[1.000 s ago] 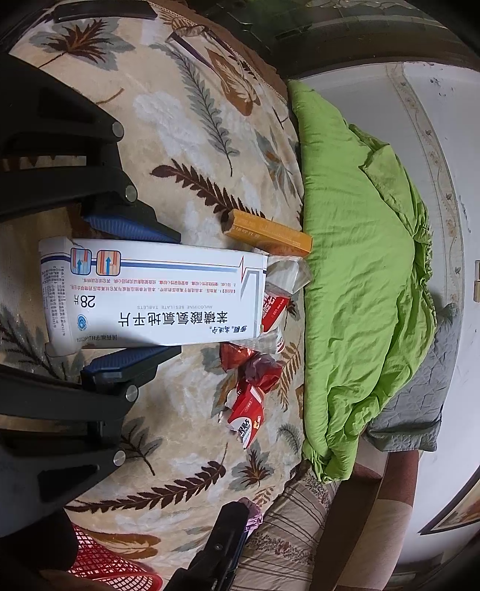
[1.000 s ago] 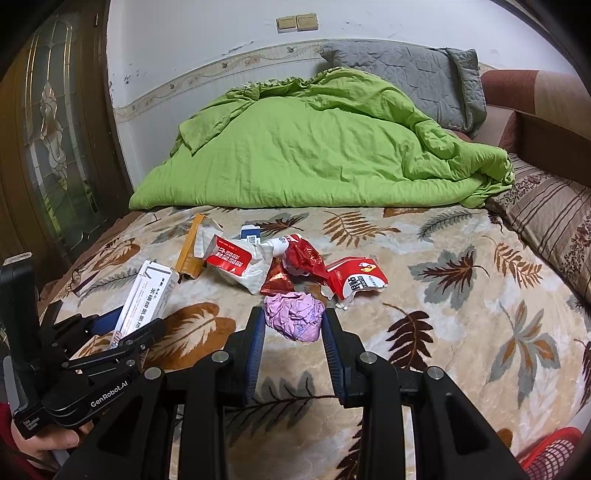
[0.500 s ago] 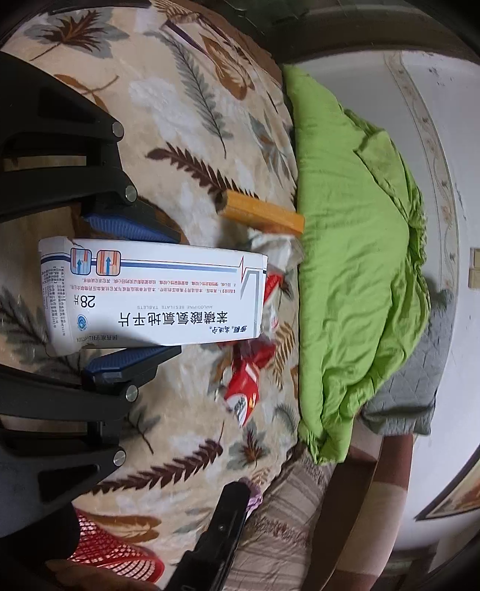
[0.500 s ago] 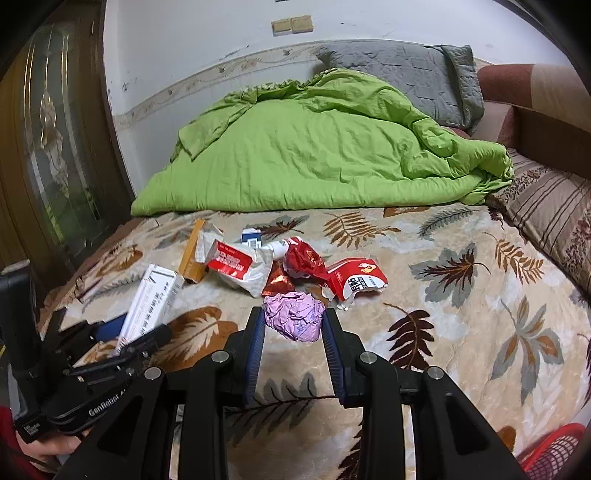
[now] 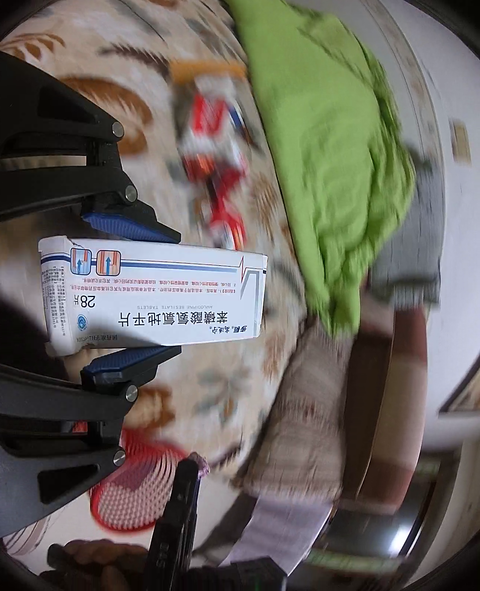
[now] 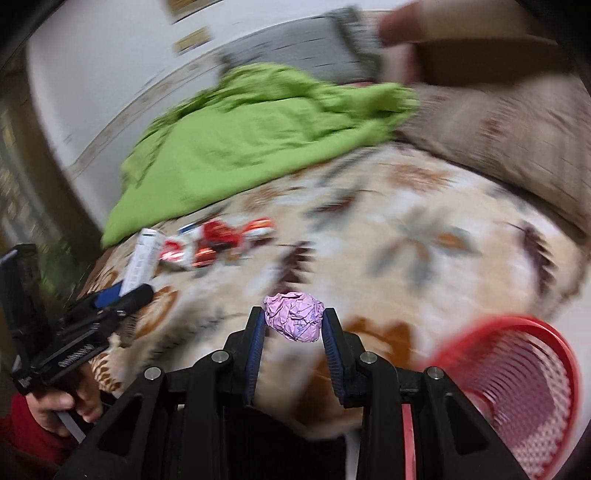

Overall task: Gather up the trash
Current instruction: 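Carry the box and candy over the red wastebasket and open both grippers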

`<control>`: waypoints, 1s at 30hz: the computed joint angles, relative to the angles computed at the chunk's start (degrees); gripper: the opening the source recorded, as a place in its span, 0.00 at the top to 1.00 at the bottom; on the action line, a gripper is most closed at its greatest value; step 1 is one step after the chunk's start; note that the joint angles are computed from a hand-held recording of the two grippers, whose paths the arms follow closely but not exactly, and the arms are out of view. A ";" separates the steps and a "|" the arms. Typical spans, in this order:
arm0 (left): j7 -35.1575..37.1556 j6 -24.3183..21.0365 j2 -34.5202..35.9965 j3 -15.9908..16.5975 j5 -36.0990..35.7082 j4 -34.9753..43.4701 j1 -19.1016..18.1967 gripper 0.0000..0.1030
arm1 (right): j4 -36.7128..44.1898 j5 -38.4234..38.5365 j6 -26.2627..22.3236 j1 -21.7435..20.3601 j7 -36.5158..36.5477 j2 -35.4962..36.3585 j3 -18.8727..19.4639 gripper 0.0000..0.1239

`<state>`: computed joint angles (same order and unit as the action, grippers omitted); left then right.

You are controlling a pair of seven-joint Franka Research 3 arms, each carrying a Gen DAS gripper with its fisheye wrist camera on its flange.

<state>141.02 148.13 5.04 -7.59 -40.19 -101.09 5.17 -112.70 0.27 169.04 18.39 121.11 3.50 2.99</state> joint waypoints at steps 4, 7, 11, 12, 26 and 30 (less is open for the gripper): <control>2.28 -8.44 0.00 -1.82 -1.79 2.07 -1.83 0.50 | -9.88 -8.30 -0.39 -3.76 11.14 -8.46 -0.52 0.73; 1.01 -16.07 1.24 -2.83 -1.36 4.28 -3.69 0.50 | -14.67 -11.75 -0.99 -8.60 16.29 -12.90 1.76 0.72; -1.17 -21.53 4.13 -4.57 0.59 7.09 -6.28 0.50 | -19.50 -12.11 -0.57 -13.35 19.53 -16.99 4.25 0.71; -1.66 -22.20 4.63 -4.88 0.96 7.49 -6.69 0.50 | -19.86 -11.39 -1.03 -13.79 19.00 -17.35 4.47 0.69; -9.08 -21.87 6.64 -3.97 2.95 10.47 -3.72 0.38 | -16.08 -3.08 3.33 -11.67 10.00 -12.55 4.27 0.54; -11.89 -18.54 6.38 -2.26 3.85 10.54 -1.61 0.38 | -7.94 9.96 3.47 -4.40 -5.41 -5.87 1.54 0.54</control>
<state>129.14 129.59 11.42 -9.86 -36.35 -90.55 3.56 -120.63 10.23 172.52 14.00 115.69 -2.37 4.53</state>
